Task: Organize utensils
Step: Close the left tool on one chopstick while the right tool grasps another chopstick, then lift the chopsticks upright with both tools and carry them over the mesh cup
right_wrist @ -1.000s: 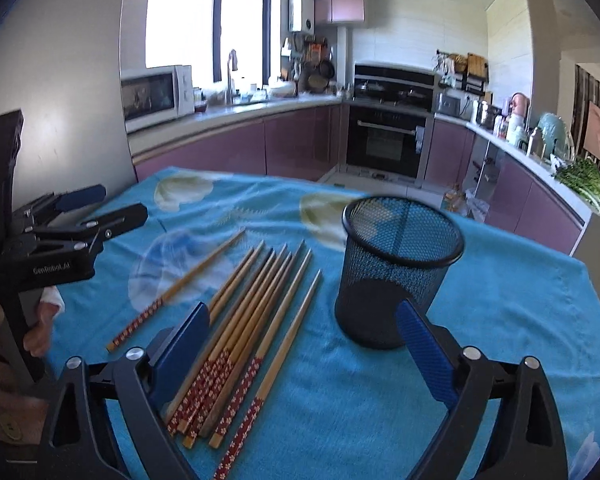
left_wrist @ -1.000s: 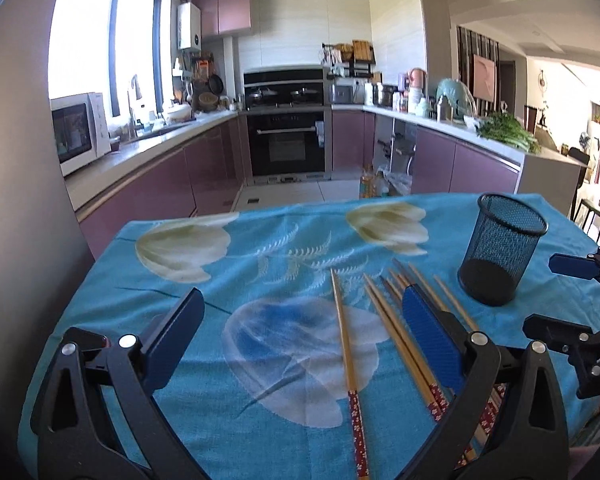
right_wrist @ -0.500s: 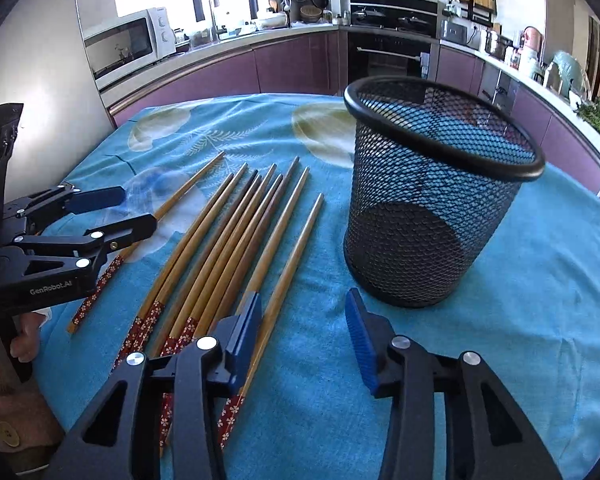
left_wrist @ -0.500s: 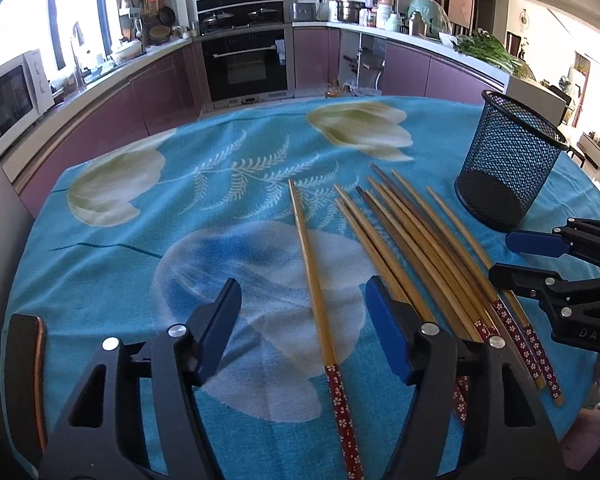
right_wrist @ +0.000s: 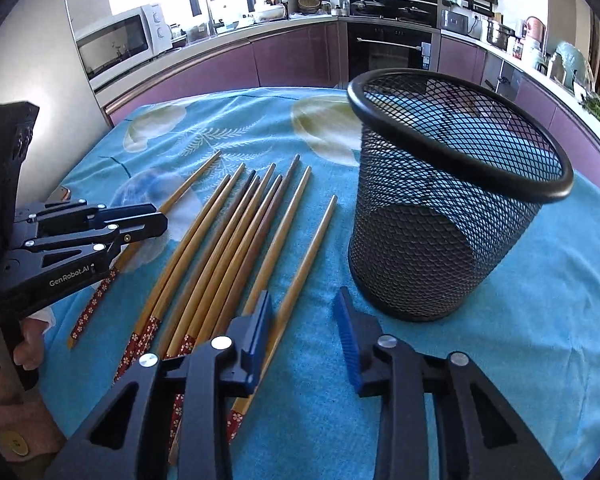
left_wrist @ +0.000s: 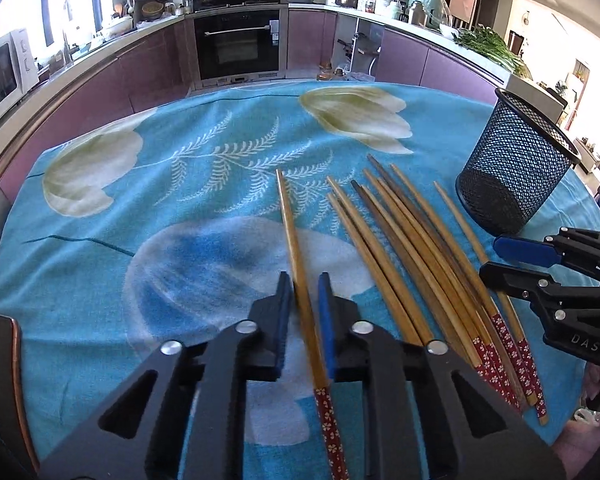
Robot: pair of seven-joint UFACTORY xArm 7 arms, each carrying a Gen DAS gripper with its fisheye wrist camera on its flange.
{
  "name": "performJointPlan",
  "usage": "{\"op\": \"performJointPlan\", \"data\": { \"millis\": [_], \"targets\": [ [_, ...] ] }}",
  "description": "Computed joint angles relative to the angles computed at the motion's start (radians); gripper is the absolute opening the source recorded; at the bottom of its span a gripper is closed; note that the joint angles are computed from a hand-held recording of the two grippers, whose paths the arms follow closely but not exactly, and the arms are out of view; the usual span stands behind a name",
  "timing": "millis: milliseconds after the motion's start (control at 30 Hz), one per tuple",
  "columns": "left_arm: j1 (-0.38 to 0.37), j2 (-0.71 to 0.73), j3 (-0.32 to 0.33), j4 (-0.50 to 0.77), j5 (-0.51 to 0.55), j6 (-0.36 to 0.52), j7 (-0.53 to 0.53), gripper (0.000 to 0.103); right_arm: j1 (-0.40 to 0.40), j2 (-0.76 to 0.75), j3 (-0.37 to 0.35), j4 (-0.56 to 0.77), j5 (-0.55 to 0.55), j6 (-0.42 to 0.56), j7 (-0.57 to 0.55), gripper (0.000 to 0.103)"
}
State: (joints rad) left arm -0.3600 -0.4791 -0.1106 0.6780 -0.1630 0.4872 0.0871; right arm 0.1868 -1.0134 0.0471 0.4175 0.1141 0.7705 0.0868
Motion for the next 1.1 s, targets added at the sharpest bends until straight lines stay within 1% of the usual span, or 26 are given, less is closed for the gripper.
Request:
{"op": "performJointPlan", "data": {
  "millis": [33,67,133,267,367,533,667,867,1000,1100],
  "targets": [
    [-0.002,-0.002,0.002,-0.001,-0.005,0.000,-0.003,0.009,0.004,-0.002,-0.010,-0.001,0.009,0.000,0.001,0.021],
    [-0.005,-0.002,0.004,-0.002,-0.012,0.000,-0.006,0.008,0.009,-0.006,-0.026,-0.004,0.023,0.001,0.000,0.013],
    [-0.012,-0.012,0.011,-0.007,-0.027,0.003,-0.007,0.008,0.013,-0.010,-0.043,-0.008,0.043,-0.002,-0.003,0.010],
    [-0.019,-0.043,0.018,-0.022,-0.041,0.013,-0.004,0.008,0.016,-0.036,-0.054,-0.020,0.064,-0.008,-0.013,0.007],
    [-0.038,-0.074,0.044,-0.027,-0.071,0.032,0.020,0.008,0.028,-0.070,-0.071,-0.025,0.084,-0.010,-0.031,0.006],
    [-0.086,-0.128,0.096,-0.011,-0.159,0.073,0.092,0.008,0.037,-0.147,-0.088,-0.030,0.106,-0.025,-0.066,0.006],
    [-0.105,-0.171,0.106,0.008,-0.211,0.086,0.129,0.008,0.037,-0.212,-0.104,-0.026,0.120,-0.045,-0.086,0.006],
    [-0.155,-0.224,0.137,0.051,-0.299,0.106,0.193,0.007,0.037,-0.288,-0.136,-0.023,0.143,-0.078,-0.105,0.006],
    [-0.187,-0.232,0.141,0.087,-0.352,0.094,0.227,0.007,0.036,-0.306,-0.156,-0.004,0.145,-0.115,-0.131,0.006],
    [-0.212,-0.209,0.133,0.123,-0.382,0.054,0.254,0.007,0.044,-0.298,-0.180,0.025,0.151,-0.144,-0.156,0.006]
  ]
}}
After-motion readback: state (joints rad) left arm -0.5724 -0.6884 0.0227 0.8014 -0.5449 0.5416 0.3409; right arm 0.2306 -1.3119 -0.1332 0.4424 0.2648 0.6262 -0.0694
